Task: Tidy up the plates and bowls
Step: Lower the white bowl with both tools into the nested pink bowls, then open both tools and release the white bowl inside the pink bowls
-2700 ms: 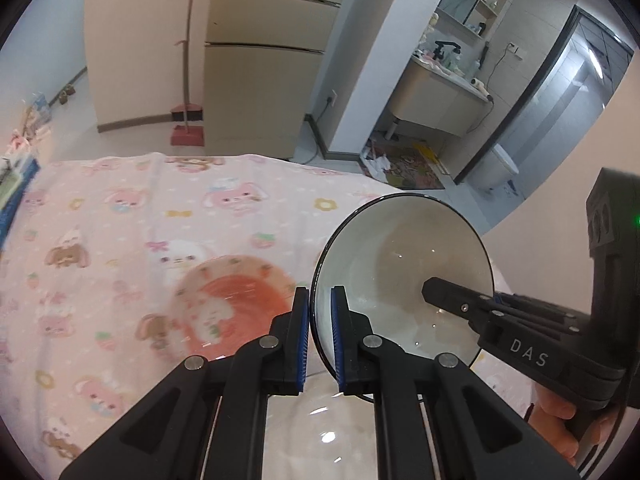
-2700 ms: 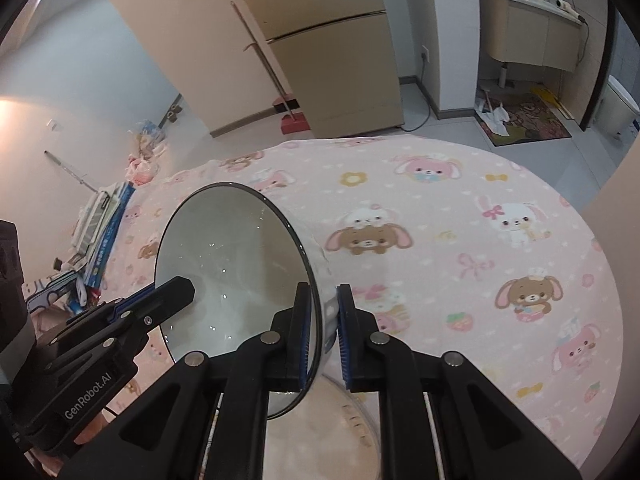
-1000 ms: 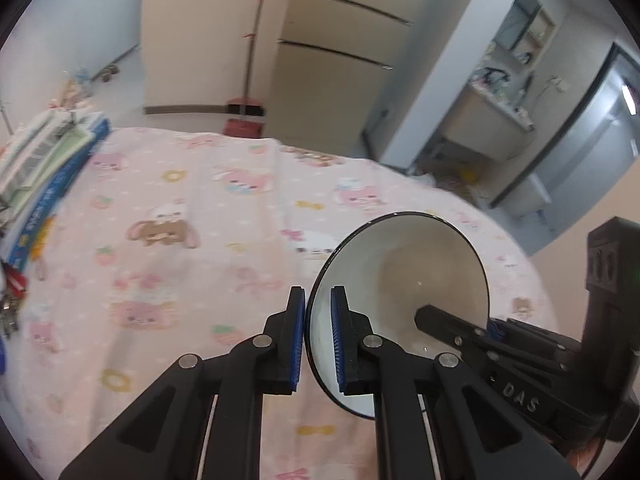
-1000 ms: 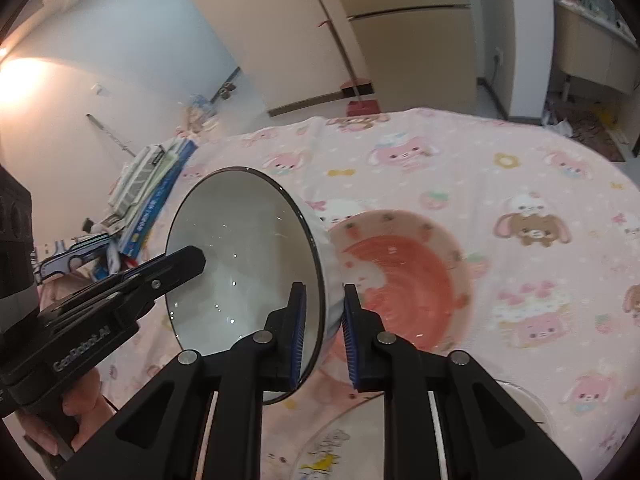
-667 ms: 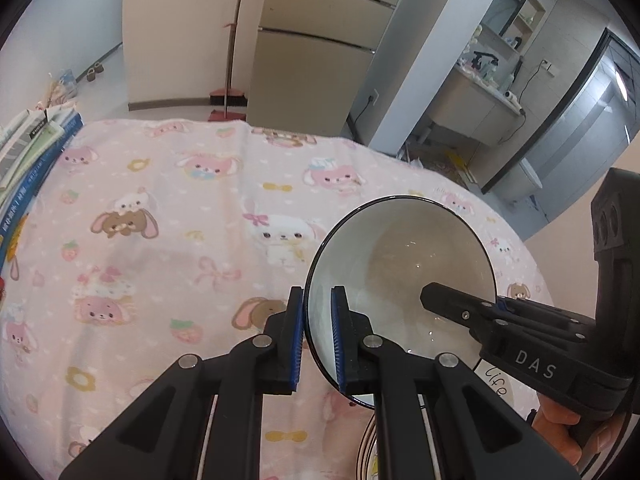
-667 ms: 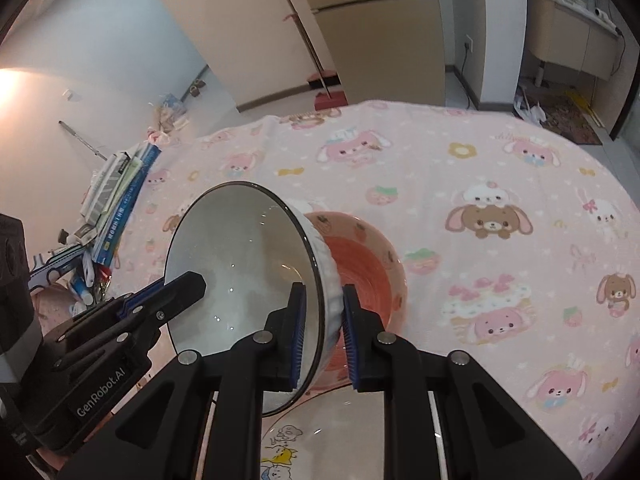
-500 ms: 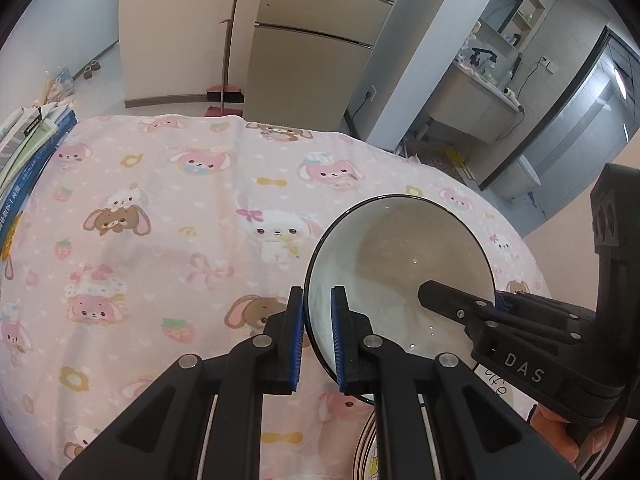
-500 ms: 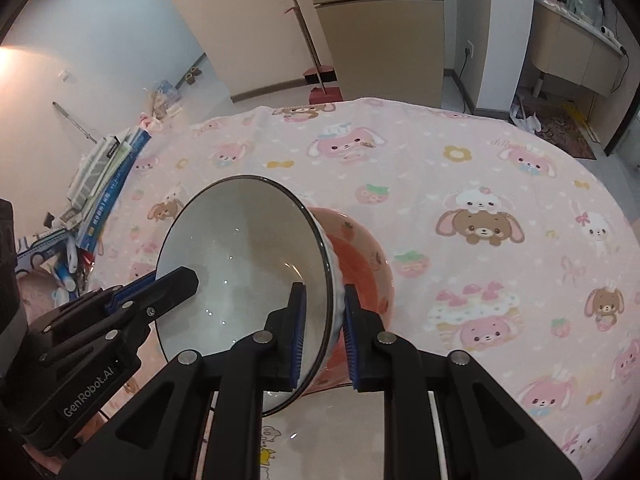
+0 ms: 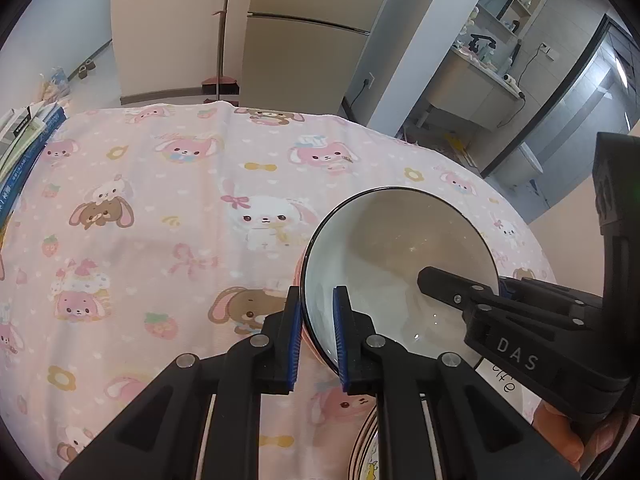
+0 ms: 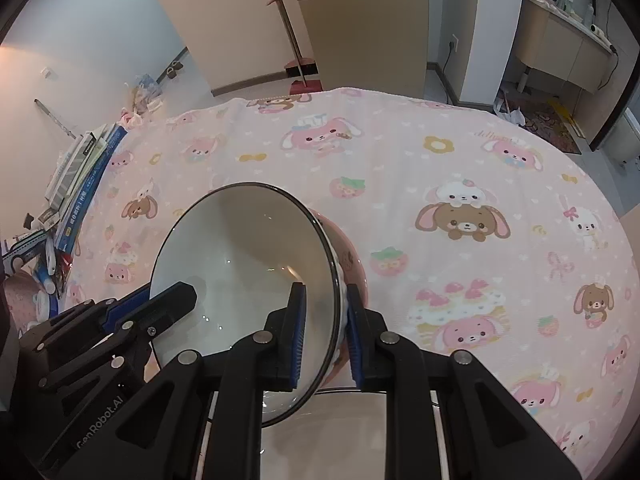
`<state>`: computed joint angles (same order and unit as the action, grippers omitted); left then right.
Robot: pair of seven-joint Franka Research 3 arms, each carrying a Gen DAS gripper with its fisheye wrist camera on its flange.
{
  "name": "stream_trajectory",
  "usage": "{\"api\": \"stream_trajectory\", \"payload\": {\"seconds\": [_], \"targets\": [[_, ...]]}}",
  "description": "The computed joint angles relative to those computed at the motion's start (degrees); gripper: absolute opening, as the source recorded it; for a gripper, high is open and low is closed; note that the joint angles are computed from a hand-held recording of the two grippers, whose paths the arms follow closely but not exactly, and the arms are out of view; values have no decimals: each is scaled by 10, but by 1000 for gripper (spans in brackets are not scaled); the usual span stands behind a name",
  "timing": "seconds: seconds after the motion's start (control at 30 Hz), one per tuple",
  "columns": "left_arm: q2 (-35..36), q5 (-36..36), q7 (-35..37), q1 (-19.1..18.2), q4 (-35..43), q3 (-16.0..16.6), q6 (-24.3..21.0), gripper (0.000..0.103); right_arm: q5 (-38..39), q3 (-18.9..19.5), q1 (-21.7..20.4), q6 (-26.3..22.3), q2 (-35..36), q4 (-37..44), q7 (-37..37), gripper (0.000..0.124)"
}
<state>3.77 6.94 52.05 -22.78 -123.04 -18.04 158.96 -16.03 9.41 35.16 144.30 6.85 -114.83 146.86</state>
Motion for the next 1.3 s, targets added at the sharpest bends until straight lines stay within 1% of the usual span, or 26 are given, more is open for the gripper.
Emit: {"api": "stream_trajectory", "payload": {"seconds": [0.1,0.17,0.23,0.43,0.63,0.87,0.97,1.0,1.03,1.07,1.1,1.13,1.17,1.23,1.3], "targets": [[1,16,-9,-2,2,2,-3,14,3,0,0,-9,4,5,-1,20],[2,27,-14,-3,4,3,-7,15,3,-1,2,-8,6,6,12,19],[1,23,-9,-2,4,1,-6,17,2,-2,3,-5,5,3,21,19],[1,4,5,0,3,0,-2,17,4,-1,2,-8,5,4,9,19],[2,13,-4,-2,6,1,-11,17,-37,-2,13,-38,13,22,22,19],[1,9,-3,-2,5,0,-12,17,-20,-2,7,-21,8,11,9,20],[0,5,-2,-2,6,0,-17,18,-21,-2,7,-21,8,11,10,20],[0,3,-2,-2,6,-1,-18,19,-21,-2,7,-21,8,12,10,21],[0,0,1,-3,7,-2,-18,24,-22,-2,7,-22,8,11,11,21],[0,-4,8,-2,6,-2,-16,30,-22,-2,7,-22,7,11,10,21],[1,-9,15,-2,6,-4,-14,33,-22,-2,7,-22,7,12,9,21],[1,-14,21,-3,7,-5,-14,39,-23,-2,7,-22,7,11,8,22],[2,-22,30,-3,7,-6,-14,41,-24,-2,7,-22,6,11,8,22],[4,-8,18,-6,10,-4,-21,42,-25,-1,7,-23,6,11,8,22],[5,-13,22,-5,11,-4,-20,42,-26,-1,8,-23,7,12,9,22]]}}
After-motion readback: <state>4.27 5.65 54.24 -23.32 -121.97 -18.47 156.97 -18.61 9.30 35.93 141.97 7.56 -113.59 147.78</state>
